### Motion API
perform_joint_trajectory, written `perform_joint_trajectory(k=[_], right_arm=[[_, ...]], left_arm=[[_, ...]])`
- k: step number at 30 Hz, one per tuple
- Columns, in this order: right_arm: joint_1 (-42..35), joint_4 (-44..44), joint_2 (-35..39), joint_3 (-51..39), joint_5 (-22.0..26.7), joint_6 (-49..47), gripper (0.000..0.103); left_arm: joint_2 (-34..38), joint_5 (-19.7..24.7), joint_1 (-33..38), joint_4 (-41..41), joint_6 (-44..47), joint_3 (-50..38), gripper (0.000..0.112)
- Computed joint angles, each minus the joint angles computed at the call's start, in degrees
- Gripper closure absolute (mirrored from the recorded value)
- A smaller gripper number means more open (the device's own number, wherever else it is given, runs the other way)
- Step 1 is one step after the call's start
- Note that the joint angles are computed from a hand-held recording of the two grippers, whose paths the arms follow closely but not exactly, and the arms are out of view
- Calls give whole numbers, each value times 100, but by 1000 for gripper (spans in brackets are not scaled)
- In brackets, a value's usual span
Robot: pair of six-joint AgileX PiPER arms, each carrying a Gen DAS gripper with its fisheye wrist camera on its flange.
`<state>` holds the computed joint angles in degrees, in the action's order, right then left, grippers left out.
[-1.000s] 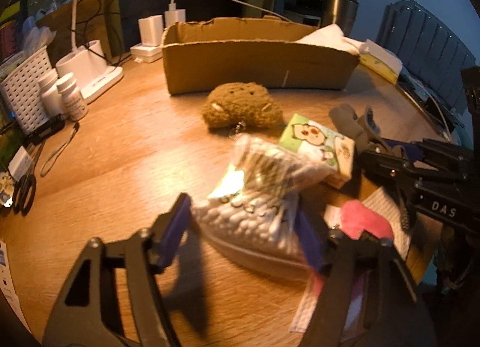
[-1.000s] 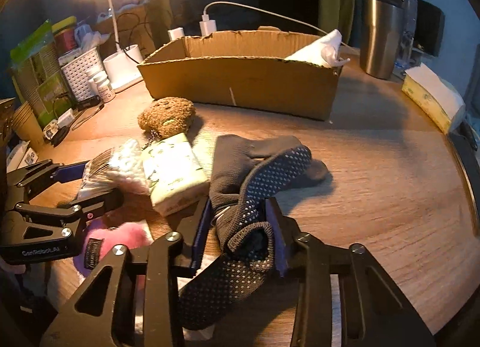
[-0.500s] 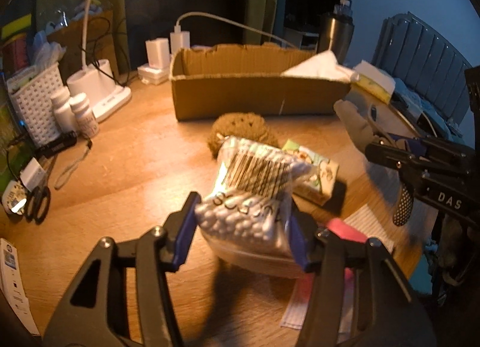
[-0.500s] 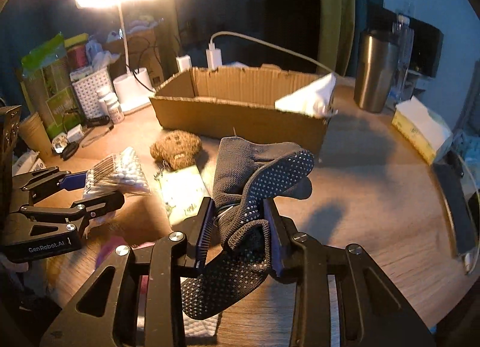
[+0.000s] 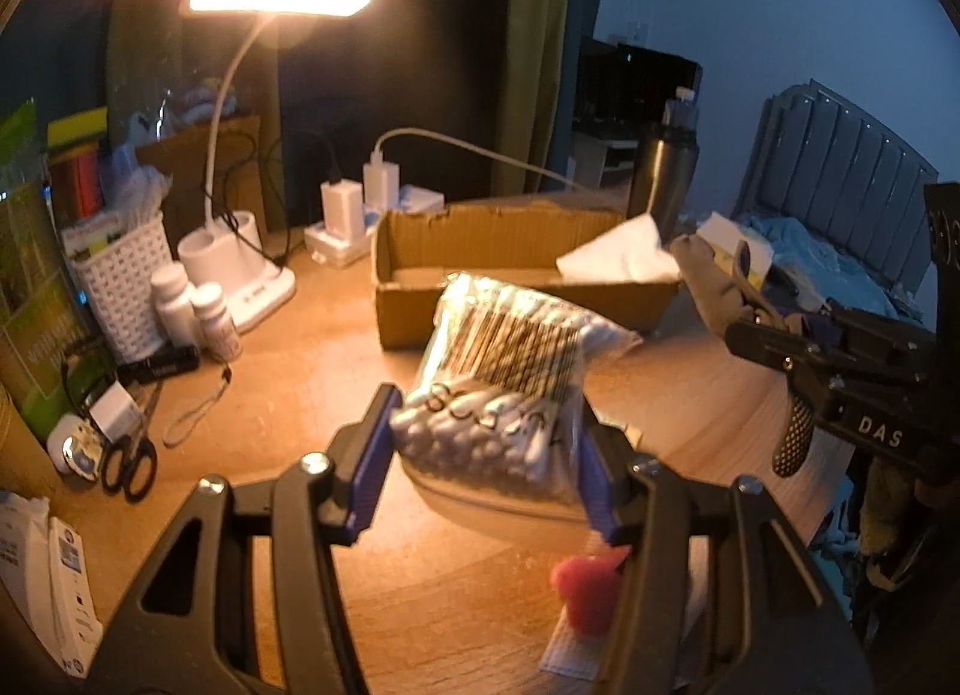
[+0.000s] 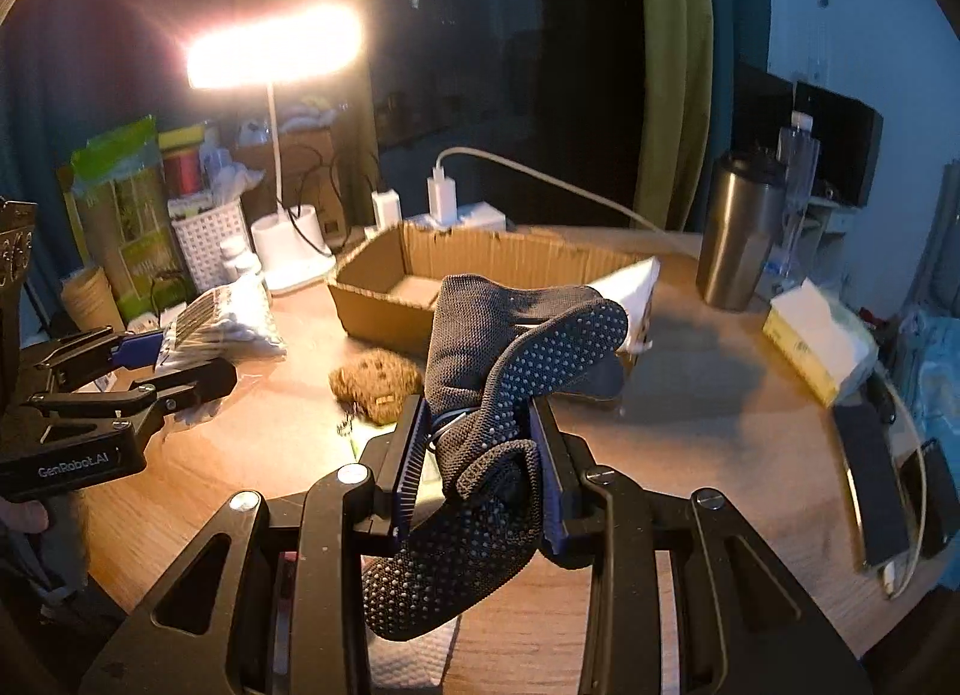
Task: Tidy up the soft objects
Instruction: 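Carry the cotton-swab bag with the left tool while the right tool carries the sock toward the box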
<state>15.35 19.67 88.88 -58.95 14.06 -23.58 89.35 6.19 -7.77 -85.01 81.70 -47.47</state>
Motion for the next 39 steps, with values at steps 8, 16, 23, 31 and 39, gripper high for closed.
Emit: perform_joint_trajectory(k=[8,16,23,31,39], right_arm=[[49,-211,-105,-189,11,202,68],[85,-536,-65,-480,42,519,68],[54,-611,62,-811,82,580,68],[-70,-498,352,-1293,177,470,68],[-263,-118,847,-1942,406,54,68]], left_arm=[[-151,83,57,636,-630,-257,57],[-124,122,72,670,-678,-596,57],[-1,190,138,762,-858,-936,57],[397,220,107,1707,-1786,-1593,57],[961,303,68,3231,-3375,-2324,57]])
